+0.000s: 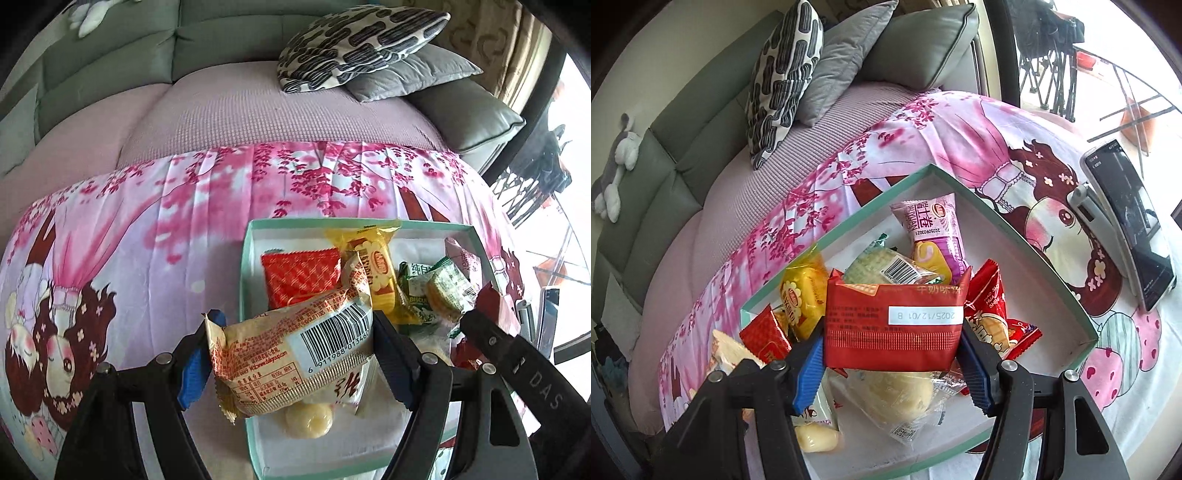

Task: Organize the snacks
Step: 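Lower the yellow pack and red box into the tray and open both tools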

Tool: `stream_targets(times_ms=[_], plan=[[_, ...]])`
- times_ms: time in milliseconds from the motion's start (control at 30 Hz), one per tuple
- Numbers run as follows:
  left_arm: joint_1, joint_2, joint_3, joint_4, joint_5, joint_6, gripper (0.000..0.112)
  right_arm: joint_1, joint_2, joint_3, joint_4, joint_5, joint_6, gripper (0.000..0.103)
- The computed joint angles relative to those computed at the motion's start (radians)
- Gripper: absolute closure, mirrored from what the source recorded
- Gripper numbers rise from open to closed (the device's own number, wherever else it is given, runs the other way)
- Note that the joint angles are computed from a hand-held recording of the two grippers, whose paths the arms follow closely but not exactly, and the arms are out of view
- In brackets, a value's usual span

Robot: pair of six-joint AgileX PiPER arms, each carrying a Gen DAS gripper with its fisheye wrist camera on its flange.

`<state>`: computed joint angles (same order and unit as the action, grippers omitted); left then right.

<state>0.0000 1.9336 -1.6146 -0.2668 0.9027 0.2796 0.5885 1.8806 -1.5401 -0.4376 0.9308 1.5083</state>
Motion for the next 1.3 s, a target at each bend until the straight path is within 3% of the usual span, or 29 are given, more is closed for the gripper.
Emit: stream_targets(times_ms=[467, 933, 1300], plan=[[-0.036, 0.066, -0.050, -0.044, 0.011, 0.055, 0.032, -0.025, -0.021, 0.049, 0.006, -0.031, 0.022, 0.035], [0.024, 0.082, -0.101, -0.177, 0.132, 0.095, 0.026, -0.025, -0.036, 0.069, -0.008, -0.040, 0.054, 0.035], [0.047, 0.059, -0.116, -0.104, 0.124, -0.021, 0.026, -0.026, -0.001, 0.030, 0.031, -0.047, -0.014, 0.035]])
